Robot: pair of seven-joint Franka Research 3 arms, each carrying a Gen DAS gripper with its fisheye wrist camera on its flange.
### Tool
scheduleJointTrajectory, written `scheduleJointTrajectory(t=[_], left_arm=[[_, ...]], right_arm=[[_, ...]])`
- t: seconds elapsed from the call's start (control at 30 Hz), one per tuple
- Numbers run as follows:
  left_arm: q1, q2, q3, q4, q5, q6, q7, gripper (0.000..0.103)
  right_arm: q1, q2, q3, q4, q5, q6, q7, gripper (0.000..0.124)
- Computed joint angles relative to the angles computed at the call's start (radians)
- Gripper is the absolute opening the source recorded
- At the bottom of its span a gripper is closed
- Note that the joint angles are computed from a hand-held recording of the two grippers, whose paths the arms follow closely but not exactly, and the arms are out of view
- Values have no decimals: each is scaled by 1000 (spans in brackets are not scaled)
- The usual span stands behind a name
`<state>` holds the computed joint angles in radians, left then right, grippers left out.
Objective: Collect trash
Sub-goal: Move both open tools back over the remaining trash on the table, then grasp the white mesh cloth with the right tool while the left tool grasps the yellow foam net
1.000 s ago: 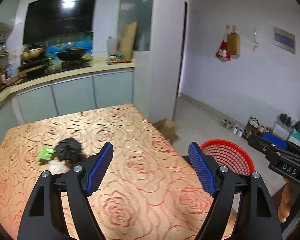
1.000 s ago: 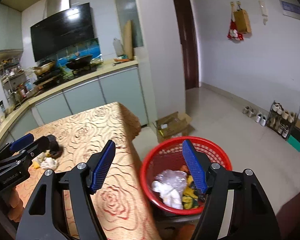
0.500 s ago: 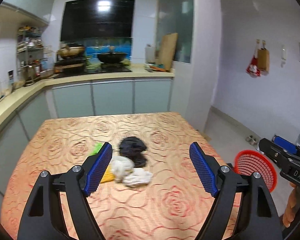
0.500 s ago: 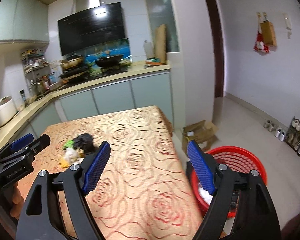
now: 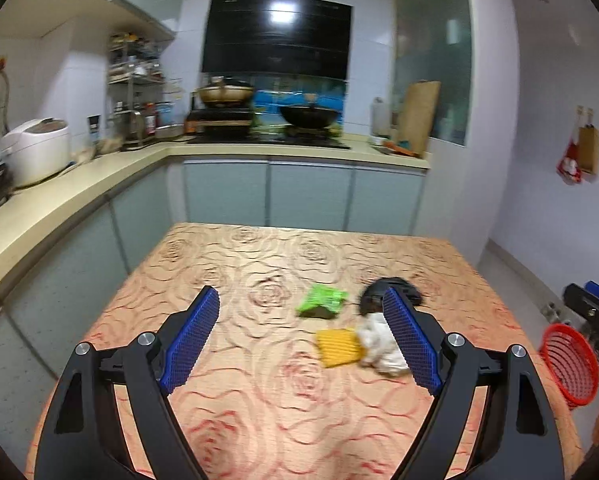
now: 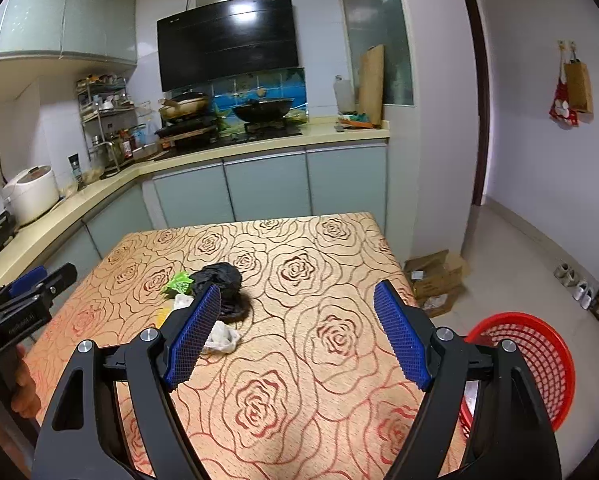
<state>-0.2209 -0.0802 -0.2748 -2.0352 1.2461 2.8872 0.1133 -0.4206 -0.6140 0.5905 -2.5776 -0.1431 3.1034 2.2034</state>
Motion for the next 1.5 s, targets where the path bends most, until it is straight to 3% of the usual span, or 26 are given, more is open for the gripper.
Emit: scheduleJointTrajectory(t=[0.27,0.57,0.93,1.1,1.27,1.5], left_arm=[[24,27,27,-4,-48,23,36,81],[-2,104,50,36,-100,26,102,81],[-22,137,86,71,-14,-6,17,81],[-20,139,88,72,4,-3,-7,81],[-18,145,91,71,1,11,-4,81],[-12,151,98,69,-14,40,-6,81]], right_arm=[[-24,81,34,52,-30,11,-1,77],[-71,194,89,131,-107,9,18,77],[-223,392,271,287,-367,-25,165,77],[-299,498,368,374,-574,-74,298,77],[-268,622,371,458,-745,-163,394,76],[-164,725,304,514,-735,-240,339,60]])
